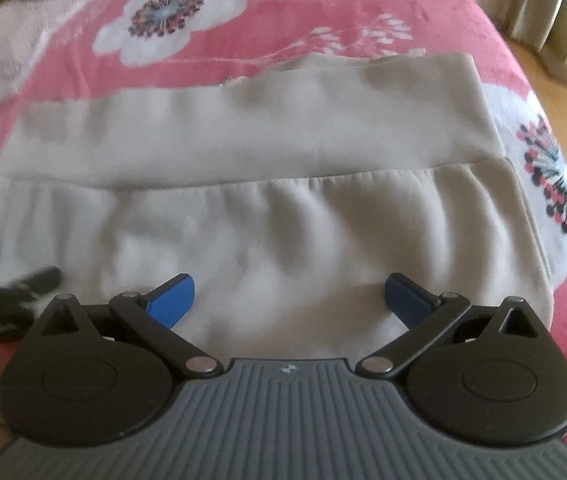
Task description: Fold clothes
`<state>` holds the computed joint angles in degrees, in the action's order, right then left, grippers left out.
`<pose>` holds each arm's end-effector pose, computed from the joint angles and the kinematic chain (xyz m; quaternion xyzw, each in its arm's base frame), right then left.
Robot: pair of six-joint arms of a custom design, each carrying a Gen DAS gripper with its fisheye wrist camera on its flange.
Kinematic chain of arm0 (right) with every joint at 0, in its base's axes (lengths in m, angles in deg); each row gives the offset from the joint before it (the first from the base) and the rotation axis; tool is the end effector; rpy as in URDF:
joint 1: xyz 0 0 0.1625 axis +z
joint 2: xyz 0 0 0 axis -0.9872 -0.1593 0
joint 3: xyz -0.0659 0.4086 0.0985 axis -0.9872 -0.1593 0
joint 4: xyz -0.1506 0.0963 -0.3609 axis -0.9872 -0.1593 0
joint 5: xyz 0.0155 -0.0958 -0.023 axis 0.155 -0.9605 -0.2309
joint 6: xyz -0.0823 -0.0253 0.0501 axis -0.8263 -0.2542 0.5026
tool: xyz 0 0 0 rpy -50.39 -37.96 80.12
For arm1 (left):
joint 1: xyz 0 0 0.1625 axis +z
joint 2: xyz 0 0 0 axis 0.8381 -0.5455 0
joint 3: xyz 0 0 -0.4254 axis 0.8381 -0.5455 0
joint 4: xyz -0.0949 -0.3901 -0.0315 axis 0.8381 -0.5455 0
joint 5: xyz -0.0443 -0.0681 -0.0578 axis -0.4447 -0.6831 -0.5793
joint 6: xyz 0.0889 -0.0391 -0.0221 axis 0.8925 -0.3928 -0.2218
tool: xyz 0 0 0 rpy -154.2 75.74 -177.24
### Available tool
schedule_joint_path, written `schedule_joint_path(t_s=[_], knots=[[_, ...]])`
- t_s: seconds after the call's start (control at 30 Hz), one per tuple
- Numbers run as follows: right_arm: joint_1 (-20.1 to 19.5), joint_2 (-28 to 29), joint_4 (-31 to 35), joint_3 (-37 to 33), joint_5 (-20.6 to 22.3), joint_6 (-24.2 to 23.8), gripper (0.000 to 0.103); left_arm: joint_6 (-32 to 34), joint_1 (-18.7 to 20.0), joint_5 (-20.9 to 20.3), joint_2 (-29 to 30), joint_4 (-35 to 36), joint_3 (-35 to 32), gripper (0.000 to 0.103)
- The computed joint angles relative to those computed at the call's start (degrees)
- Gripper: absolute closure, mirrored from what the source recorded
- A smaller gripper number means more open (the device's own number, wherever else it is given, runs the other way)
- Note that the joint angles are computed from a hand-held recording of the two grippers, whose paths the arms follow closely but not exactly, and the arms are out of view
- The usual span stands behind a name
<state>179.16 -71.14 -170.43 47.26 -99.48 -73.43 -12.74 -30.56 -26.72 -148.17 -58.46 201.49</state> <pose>0.1284 -0.4047 0.2835 0.0894 -0.9101 0.2094 0.3462 -0.3359 -0.3973 0.0930 0.1674 0.8740 -0.2140 0.4030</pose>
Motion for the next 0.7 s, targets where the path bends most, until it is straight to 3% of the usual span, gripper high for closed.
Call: schedule_joint_path(t_s=[0.23,0.37,0.53,0.63,0.7], knots=[[0.80,2.16,-5.81,1.19,-1.45,-3.16,0.001,5.78,-1.03,-0.90,-4.40,-15.46,7.14,0.000],[1.32,5.74,-13.94,3.02,-4.14,-8.16,0.001,10.51,-2.25,2.56,-7.00,-25.37,11.81,0.000],[1.36,5.27,-11.61,2.47,-4.32,-6.84,0.001,10.95,0.28,6.21,-9.60,-23.90,12.14,0.000],[1.57,5.31,-11.32,2.47,-4.74,-6.45,0.001,13.73,3.66,5.15,-11.12,-24.84,11.28,0.001],[1.72,5.42,-11.24,2.51,-5.00,-6.17,0.001,17.02,6.44,1.59,-12.16,-26.47,10.55,0.005]])
